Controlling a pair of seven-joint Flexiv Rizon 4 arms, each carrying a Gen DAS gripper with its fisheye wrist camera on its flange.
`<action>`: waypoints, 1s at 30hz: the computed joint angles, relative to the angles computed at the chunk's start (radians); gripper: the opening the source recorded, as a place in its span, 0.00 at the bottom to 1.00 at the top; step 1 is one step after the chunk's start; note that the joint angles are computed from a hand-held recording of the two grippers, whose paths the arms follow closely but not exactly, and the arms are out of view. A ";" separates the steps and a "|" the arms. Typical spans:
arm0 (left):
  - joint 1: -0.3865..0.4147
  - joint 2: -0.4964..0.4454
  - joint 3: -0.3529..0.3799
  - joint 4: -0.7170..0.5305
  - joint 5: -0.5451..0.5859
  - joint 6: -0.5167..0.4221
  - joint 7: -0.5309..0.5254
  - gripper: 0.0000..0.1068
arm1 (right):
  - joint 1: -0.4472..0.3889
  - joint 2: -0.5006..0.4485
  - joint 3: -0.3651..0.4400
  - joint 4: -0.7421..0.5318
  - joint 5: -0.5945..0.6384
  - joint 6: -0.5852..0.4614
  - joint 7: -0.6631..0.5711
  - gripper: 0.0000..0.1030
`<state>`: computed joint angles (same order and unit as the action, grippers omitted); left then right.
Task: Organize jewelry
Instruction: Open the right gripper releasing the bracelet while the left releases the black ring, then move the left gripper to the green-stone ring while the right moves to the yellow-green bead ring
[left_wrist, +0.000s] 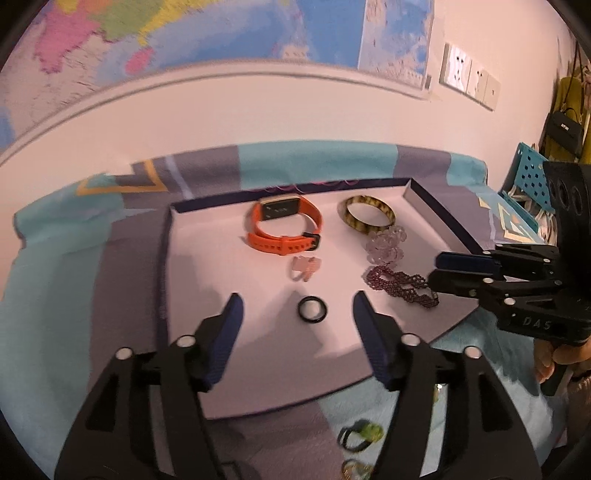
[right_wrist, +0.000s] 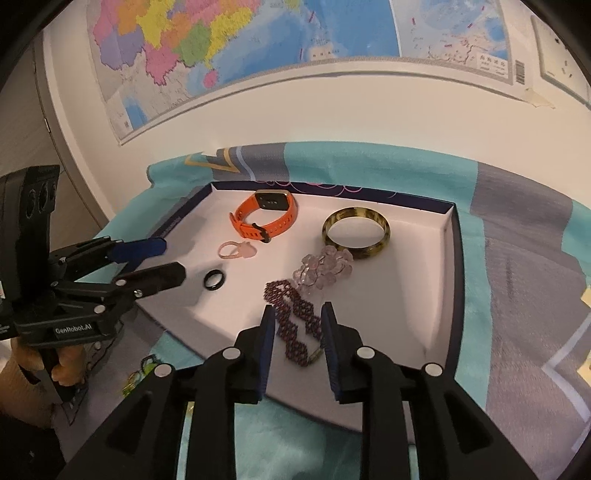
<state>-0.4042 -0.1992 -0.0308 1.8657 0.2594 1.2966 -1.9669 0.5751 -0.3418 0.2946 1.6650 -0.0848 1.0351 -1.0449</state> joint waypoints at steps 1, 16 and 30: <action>-0.005 0.014 0.009 0.012 0.013 0.005 -0.016 0.65 | 0.000 0.005 0.002 0.004 0.002 0.004 0.001 0.29; 0.059 0.203 -0.040 0.187 0.191 0.065 -0.145 0.71 | 0.017 0.114 0.055 0.109 0.050 0.018 -0.046 0.36; 0.051 0.181 -0.097 0.245 0.041 0.059 0.060 0.58 | 0.067 0.078 0.069 0.068 0.088 -0.019 -0.076 0.35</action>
<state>-0.3536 -0.0179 -0.1275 2.1102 0.3009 1.3560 -1.9068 0.6418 -0.2641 0.3631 1.7334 0.0033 1.0163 -1.1211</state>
